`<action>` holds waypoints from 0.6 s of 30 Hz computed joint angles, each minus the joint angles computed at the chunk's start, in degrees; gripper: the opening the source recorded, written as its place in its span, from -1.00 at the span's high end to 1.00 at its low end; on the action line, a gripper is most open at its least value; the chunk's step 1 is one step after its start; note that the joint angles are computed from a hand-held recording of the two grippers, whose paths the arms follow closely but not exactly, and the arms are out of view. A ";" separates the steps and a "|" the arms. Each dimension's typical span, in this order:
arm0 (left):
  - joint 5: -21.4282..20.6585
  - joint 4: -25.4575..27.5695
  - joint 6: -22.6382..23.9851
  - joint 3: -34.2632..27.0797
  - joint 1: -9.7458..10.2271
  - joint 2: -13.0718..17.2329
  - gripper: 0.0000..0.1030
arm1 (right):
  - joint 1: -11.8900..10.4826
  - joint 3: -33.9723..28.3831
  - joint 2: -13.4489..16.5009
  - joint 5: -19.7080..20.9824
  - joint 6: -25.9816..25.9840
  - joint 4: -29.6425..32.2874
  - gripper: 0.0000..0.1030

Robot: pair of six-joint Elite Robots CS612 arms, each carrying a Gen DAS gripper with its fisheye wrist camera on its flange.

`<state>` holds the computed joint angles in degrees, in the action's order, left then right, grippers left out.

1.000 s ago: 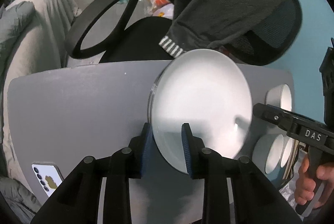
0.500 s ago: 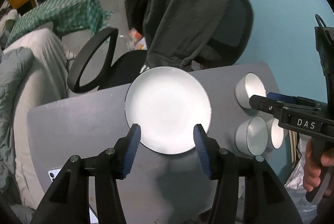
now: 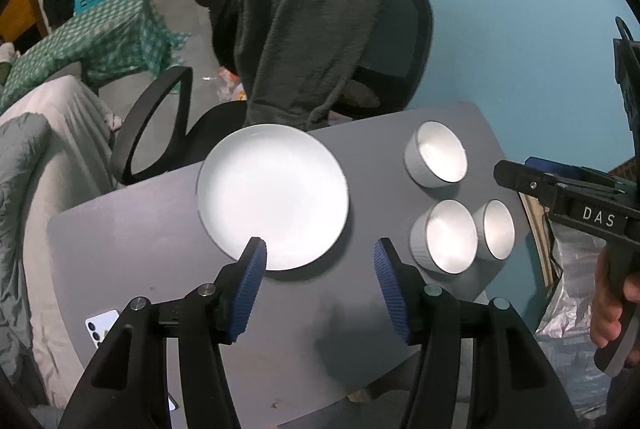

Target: Organize plates and bowls

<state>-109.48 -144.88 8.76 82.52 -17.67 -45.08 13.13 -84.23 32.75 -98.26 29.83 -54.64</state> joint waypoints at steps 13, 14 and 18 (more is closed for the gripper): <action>-1.04 -0.09 -1.19 0.77 -2.34 -1.38 -0.24 | -1.33 -6.80 1.66 -2.60 2.60 3.82 -0.24; -1.01 -0.25 -1.21 0.87 -2.56 -1.45 -0.25 | -1.59 -7.40 1.89 -2.50 2.84 4.27 -0.24; -0.62 -0.43 -1.23 1.08 -3.65 -1.55 -0.25 | -2.52 -9.35 2.66 -1.59 3.27 5.64 -0.24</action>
